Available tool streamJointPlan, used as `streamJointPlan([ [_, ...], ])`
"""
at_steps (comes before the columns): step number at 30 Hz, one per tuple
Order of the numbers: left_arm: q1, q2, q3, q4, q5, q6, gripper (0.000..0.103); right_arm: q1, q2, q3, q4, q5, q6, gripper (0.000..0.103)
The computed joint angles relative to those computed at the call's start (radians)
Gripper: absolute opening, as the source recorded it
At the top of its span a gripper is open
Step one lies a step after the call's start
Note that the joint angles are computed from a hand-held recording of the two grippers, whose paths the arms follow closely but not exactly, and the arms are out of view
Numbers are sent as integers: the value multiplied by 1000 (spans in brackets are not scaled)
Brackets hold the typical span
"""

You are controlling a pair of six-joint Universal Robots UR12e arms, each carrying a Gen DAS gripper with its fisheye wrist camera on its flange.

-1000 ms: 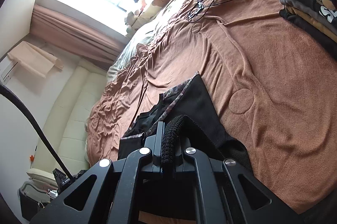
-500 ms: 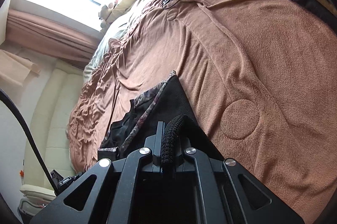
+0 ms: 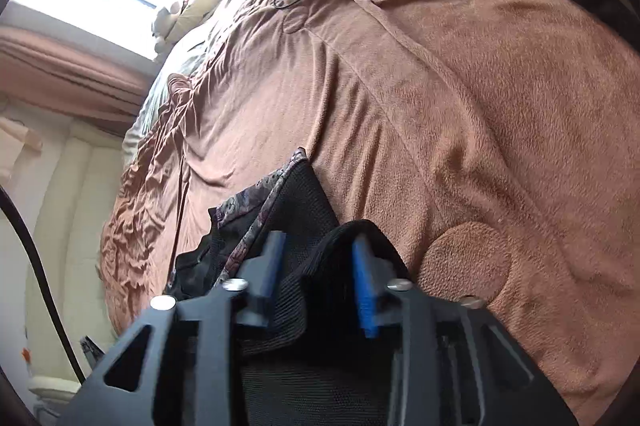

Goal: Fold small clothes
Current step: 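Open both grippers to release the folded hem, then move both grippers to the folded edge and close them on it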

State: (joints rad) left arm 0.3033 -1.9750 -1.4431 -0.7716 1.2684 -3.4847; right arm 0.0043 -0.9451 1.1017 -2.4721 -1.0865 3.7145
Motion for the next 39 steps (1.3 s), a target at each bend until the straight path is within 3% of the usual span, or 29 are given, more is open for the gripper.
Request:
streamJointPlan([
  [1, -1, 6, -6, 10, 7, 21, 76, 2, -8, 7, -14, -22, -25, 80],
  [2, -1, 10, -10, 9, 5, 49, 79, 2, -16, 15, -32, -31, -47, 81],
  [5, -9, 12, -6, -34, 24, 151, 79, -1, -33, 22, 4, -13, -146, 81],
  [8, -25, 11, -5, -72, 70, 253, 79, 6, -44, 19, 72, -52, -272, 81],
  [15, -48, 3, -11, -139, 128, 399, 79, 39, -46, -11, 230, -142, -497, 81],
  [18, -57, -4, -8, -157, 158, 444, 79, 52, -35, -37, 275, -185, -547, 81],
  [29, -79, -40, 23, -192, 255, 512, 82, 101, 33, -154, 406, -377, -635, 81],
  [39, -84, -105, 111, -205, 286, 439, 86, 117, 94, -226, 361, -445, -630, 81],
])
